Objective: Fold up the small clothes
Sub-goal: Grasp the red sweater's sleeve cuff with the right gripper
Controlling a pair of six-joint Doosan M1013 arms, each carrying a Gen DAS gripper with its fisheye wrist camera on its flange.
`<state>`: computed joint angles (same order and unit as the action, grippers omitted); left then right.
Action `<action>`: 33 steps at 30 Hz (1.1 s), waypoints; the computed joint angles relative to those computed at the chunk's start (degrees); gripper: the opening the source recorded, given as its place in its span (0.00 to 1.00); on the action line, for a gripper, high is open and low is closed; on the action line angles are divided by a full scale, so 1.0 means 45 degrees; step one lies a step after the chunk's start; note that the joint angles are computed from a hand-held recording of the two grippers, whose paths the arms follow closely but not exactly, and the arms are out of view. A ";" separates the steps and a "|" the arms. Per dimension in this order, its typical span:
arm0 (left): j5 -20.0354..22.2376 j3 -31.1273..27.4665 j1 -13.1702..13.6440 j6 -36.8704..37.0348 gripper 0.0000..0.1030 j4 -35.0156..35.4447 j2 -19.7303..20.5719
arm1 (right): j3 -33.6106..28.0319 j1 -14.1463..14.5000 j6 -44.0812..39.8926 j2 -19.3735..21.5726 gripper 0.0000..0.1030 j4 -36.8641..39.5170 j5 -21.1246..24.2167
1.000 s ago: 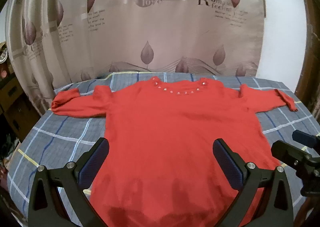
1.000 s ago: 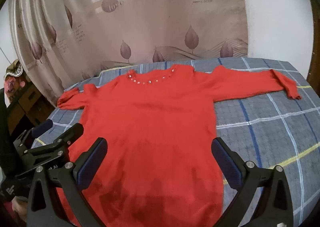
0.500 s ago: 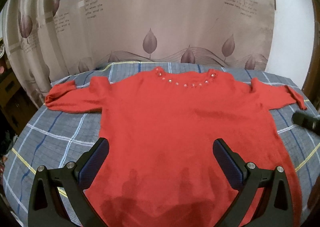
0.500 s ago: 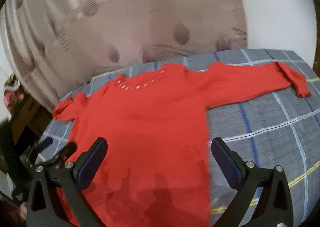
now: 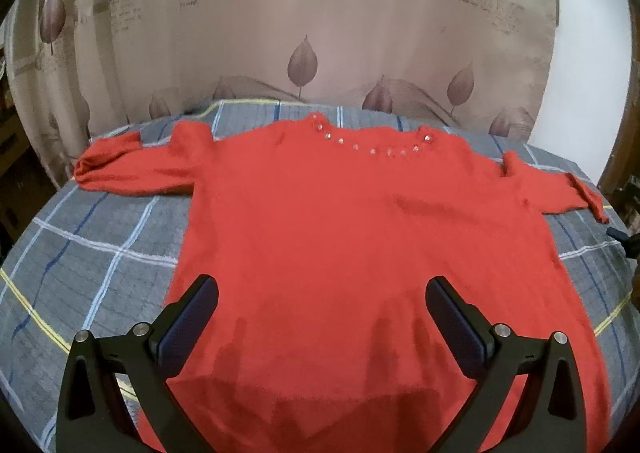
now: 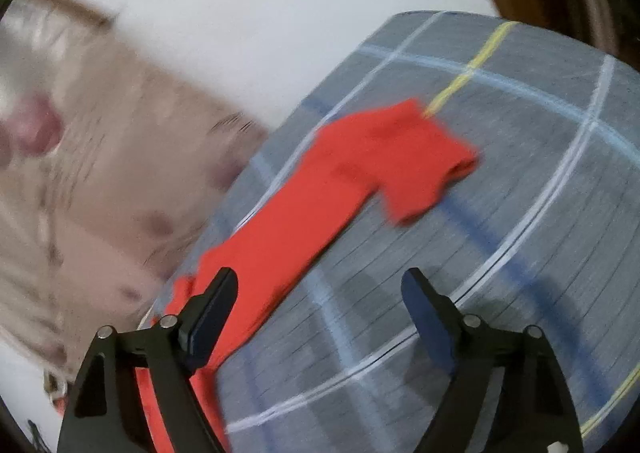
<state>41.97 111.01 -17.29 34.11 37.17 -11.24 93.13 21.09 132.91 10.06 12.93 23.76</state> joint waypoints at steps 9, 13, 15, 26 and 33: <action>-0.0391 -0.0020 0.0761 0.1085 1.00 -0.2363 0.0124 | -0.0460 -0.0481 0.2619 0.0229 0.79 -0.4222 0.0569; -0.0441 -0.0004 0.0914 0.1125 1.00 -0.2770 0.0145 | -0.1220 -0.0841 0.0084 0.0847 0.60 -0.2403 0.1565; -0.0395 -0.0048 0.1001 0.1278 1.00 -0.3087 0.0200 | -0.1579 -0.0848 -0.0459 0.1085 0.30 -0.2261 0.2139; -0.1195 0.0197 0.1648 0.1669 1.00 -0.4693 0.0005 | -0.1846 -0.0166 -0.7046 0.0789 0.07 0.6244 0.1216; -0.1398 0.0229 0.1818 0.1410 1.00 -0.4356 -0.0403 | -0.4144 0.1651 -1.0290 0.2287 0.07 1.0566 0.1476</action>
<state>35.68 112.04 -9.11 40.46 17.57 -13.05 74.48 28.52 86.60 20.35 60.47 30.40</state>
